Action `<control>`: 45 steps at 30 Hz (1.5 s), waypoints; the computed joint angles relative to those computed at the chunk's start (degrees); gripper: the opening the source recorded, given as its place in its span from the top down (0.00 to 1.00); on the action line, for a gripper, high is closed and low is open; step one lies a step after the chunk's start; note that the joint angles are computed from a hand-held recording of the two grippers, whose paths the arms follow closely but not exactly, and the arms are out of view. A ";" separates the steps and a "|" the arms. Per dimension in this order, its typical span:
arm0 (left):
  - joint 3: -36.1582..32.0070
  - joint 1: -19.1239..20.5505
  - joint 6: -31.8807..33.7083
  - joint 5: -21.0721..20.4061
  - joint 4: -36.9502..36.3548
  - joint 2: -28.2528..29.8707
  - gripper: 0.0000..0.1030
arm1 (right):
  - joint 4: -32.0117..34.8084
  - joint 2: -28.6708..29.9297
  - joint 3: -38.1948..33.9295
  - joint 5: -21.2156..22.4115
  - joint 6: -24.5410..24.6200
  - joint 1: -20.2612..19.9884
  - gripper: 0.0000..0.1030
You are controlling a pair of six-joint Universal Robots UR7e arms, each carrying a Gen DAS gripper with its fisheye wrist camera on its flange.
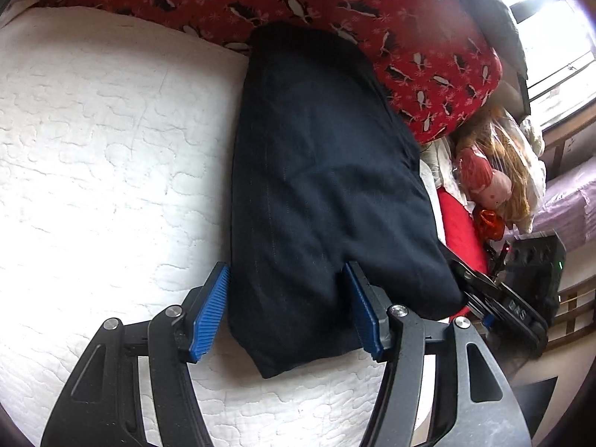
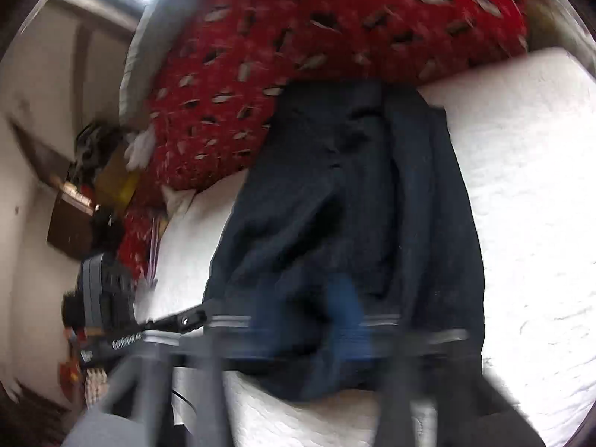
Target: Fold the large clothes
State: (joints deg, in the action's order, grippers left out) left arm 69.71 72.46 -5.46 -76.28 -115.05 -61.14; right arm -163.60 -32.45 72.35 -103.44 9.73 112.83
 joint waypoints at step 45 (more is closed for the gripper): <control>-0.58 -2.63 0.97 7.74 -0.74 3.78 0.36 | -11.34 2.60 -0.51 -10.99 -10.83 -0.96 0.59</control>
